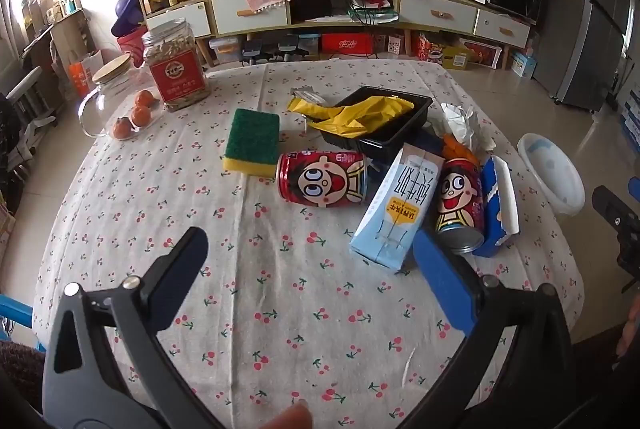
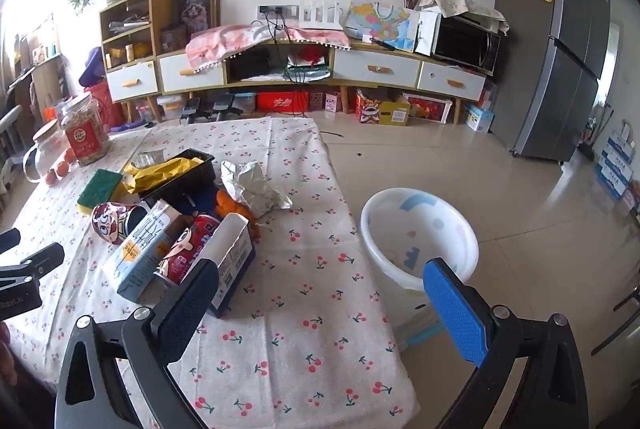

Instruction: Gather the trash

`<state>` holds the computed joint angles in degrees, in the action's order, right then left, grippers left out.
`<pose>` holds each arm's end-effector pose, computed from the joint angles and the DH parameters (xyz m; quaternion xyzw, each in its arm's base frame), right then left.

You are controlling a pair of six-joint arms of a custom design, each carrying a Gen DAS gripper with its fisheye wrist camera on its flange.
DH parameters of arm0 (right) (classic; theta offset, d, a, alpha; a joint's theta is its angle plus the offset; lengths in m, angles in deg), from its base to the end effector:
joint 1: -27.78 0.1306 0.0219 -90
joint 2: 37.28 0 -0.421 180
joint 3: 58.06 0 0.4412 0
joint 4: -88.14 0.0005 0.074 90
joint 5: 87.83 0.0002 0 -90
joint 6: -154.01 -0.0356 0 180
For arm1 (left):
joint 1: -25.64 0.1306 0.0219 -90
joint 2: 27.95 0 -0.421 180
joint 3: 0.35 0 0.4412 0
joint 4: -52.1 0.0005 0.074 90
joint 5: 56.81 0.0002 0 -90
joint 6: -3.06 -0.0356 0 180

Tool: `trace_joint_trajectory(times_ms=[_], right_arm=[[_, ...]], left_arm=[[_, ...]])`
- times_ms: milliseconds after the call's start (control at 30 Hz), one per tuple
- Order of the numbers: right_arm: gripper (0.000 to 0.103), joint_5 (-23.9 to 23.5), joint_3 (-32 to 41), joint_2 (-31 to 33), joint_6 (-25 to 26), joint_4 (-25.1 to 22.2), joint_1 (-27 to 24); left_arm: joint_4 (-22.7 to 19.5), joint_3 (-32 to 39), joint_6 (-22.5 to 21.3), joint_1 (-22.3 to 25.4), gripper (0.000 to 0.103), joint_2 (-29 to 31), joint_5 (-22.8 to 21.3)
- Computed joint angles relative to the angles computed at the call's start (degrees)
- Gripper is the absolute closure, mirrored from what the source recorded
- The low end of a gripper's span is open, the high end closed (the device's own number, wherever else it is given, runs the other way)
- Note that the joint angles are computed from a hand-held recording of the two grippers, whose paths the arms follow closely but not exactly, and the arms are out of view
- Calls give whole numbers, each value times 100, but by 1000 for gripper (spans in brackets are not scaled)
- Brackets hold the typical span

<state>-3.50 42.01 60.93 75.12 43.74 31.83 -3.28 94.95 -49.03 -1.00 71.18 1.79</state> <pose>0.6018 0.0456 0.4875 -0.1403 0.9037 0.0204 0.4040 0.5285 -0.2449 0.4270 -0.1626 0.9166 0.0841 0.3554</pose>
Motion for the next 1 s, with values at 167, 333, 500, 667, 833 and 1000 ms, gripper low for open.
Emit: trace_joint_trajectory(times_ms=[167,333,500,667,833,1000], right_arm=[[0,20,-15,-7,-3,4,12],[0,-17,-14,10,-15,22,-2],[0,3,-16,18,-42,39,20],[0,-17,42,28,-7,-17,2],[0,20,22,64,-10,33,58],[0,-23,-34,41,-21,126,46]], left_arm=[[-5,11,9,-12,1,8,-12],[-9,12,1,-9,1,8,-14],[-6,10,6,-13,1,3,-10],[-4,12,-2,-17,1,2,-13],[-4,17,2,-23,1,5,-28],[15,19,-24,-32,1,-14,-46]])
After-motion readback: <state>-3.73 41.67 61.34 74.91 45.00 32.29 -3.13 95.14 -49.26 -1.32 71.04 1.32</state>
